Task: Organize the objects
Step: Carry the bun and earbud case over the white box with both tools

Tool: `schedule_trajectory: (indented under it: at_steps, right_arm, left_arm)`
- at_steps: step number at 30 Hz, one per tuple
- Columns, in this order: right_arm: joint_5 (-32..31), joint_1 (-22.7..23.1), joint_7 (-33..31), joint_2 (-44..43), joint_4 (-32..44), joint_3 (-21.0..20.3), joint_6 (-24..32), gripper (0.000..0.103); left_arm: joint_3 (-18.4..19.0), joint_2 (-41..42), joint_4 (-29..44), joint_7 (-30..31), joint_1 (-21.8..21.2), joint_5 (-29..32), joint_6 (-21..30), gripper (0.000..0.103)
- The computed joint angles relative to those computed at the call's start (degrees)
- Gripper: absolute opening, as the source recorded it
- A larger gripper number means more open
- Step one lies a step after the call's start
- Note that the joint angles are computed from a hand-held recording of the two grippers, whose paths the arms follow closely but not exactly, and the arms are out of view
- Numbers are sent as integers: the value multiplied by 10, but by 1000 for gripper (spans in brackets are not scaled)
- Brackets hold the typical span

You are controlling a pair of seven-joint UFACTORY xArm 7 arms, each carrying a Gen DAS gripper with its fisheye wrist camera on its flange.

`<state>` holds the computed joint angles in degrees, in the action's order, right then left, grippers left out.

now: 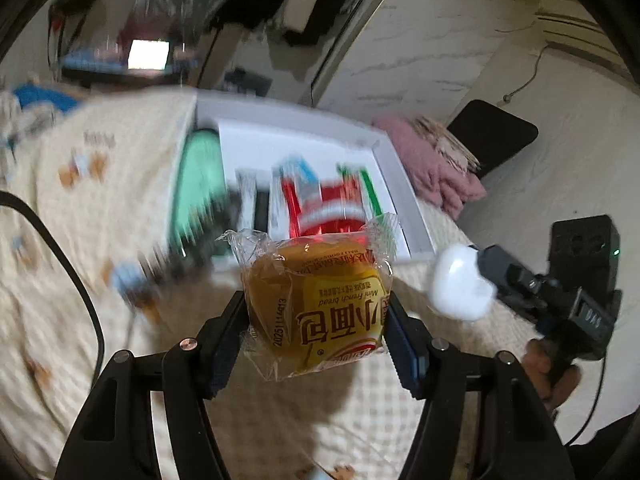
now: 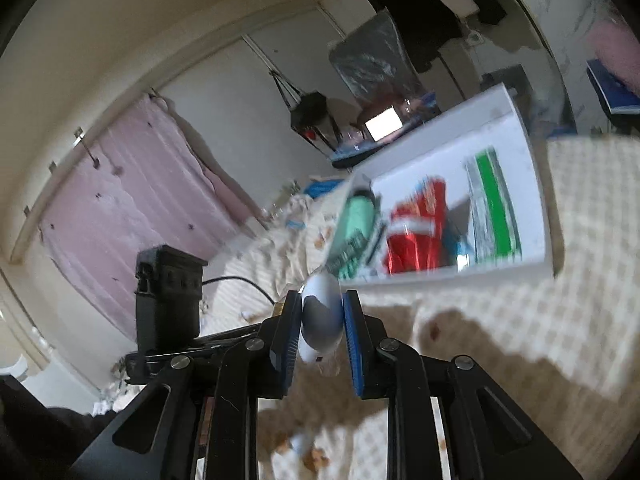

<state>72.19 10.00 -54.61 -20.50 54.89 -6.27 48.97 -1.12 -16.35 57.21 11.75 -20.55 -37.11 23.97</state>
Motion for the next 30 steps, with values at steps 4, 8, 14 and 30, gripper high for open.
schedule_trajectory:
  at_steps: [4,8,14,30]
  right_arm:
    - [18,2,-16,12,40,2,-34,22]
    - [55,4,-49,55,85,0,-41,22]
    - [82,-23,-22,131,117,33,-97,22]
    - [13,-17,11,128,68,65,-245,9]
  left_arm:
    - [5,27,34,22,4,18,-35,69]
    - [6,116,129,78,16,12,-33,69]
    - [-23,276,302,-68,43,136,-17,69]
    - [-55,370,390,-232,74,279,11,69]
